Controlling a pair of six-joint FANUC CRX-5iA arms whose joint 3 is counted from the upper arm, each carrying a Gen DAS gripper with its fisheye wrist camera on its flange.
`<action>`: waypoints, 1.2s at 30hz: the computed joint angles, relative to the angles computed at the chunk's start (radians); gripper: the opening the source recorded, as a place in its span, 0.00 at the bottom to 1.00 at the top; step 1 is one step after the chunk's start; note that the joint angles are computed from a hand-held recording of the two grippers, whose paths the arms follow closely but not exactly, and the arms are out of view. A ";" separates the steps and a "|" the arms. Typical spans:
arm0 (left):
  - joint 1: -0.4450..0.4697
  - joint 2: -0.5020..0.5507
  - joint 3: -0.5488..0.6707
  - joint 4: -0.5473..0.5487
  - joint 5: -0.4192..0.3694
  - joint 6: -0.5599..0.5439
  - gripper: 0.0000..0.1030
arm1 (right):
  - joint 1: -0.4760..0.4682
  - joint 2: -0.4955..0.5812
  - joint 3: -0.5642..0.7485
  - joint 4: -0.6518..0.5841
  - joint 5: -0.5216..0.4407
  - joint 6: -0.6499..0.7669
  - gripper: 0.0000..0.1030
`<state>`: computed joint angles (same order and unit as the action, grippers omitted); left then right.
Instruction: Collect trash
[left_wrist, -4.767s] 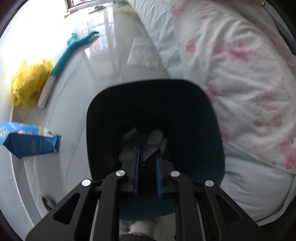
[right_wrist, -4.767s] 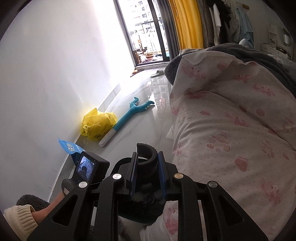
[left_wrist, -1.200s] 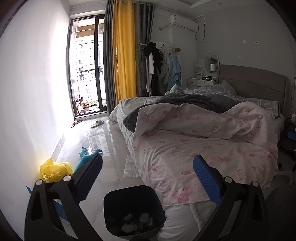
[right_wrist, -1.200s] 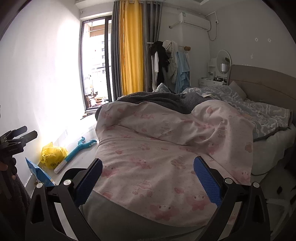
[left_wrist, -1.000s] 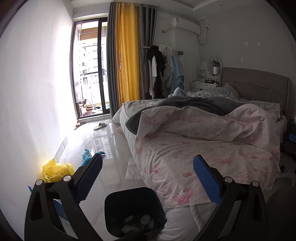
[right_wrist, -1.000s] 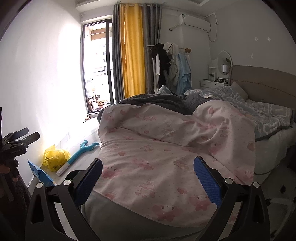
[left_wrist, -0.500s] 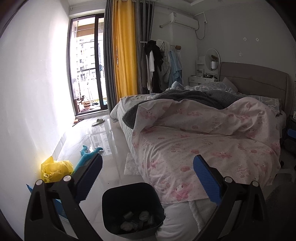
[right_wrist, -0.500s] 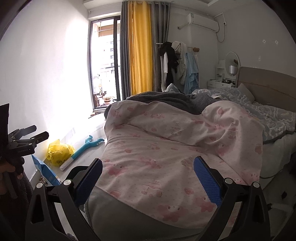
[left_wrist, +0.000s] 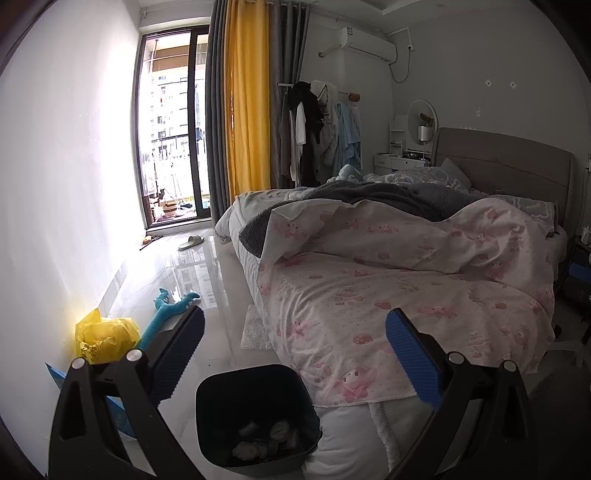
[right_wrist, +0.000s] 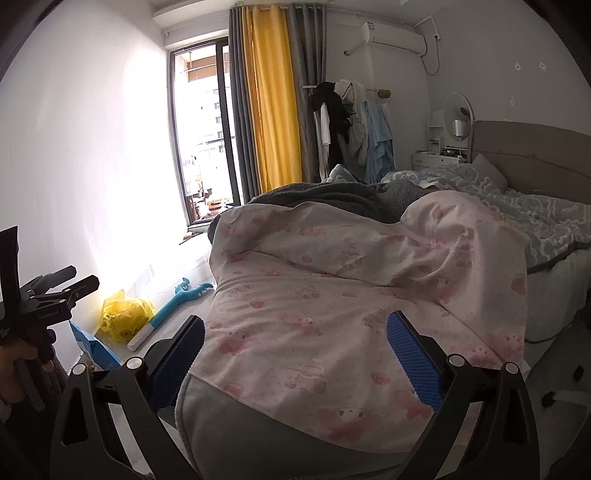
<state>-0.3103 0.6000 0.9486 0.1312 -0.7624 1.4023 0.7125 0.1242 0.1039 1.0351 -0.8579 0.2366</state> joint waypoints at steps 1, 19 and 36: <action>0.000 0.000 0.000 -0.001 0.002 0.001 0.97 | 0.001 0.000 0.000 0.001 -0.001 -0.001 0.97; 0.004 0.009 0.014 -0.003 -0.010 0.011 0.97 | 0.003 0.002 0.003 -0.003 -0.006 0.003 0.97; 0.007 0.006 0.007 -0.002 -0.005 0.009 0.97 | 0.002 0.002 0.003 -0.004 -0.004 0.003 0.97</action>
